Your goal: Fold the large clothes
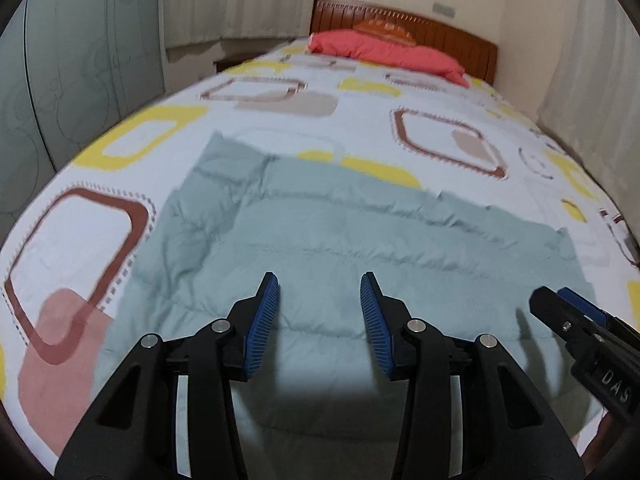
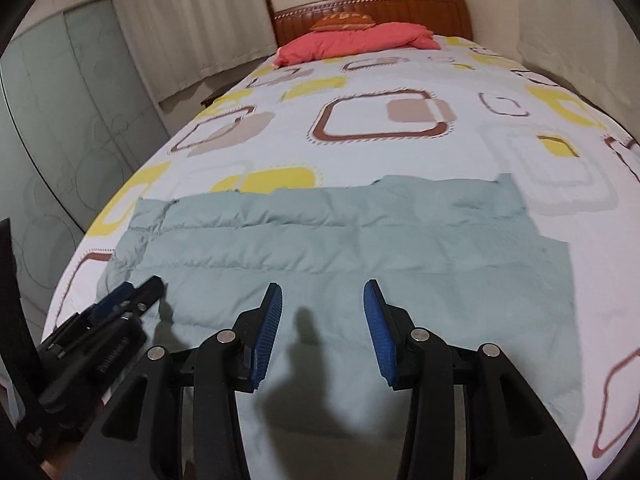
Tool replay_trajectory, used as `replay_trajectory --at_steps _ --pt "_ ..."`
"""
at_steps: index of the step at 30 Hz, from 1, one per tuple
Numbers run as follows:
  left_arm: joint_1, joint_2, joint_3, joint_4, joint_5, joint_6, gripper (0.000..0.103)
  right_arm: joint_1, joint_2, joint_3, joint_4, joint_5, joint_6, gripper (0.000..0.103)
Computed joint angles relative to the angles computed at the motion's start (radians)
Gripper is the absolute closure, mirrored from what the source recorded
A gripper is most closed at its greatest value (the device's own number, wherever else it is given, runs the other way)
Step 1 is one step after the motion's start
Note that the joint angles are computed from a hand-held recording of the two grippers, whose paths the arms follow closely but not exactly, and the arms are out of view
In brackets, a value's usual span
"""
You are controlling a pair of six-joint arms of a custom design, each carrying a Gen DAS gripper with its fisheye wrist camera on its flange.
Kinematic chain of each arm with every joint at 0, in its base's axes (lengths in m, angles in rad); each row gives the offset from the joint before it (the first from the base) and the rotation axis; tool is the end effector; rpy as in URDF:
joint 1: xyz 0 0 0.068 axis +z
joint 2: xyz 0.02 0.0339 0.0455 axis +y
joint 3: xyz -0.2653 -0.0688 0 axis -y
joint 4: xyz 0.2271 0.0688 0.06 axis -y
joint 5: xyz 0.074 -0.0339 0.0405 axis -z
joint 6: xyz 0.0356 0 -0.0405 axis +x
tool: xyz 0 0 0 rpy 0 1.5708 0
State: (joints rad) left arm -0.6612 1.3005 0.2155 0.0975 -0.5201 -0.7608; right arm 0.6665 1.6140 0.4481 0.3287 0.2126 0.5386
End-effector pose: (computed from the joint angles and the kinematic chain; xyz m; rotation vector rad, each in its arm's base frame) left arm 0.1419 -0.0880 0.1088 -0.3075 2.3609 0.0135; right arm 0.2003 0.1480 0.1126 -0.0553 2.4058 0.3121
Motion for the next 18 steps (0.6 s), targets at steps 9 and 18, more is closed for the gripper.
replay_trajectory --at_steps 9,18 --pt "0.048 0.21 -0.057 0.263 0.016 0.042 0.064 0.059 0.259 0.104 0.065 0.072 -0.002 0.06" --pt "0.069 0.28 -0.063 0.338 0.037 0.047 0.065 0.078 0.339 0.127 0.094 0.107 -0.009 0.06"
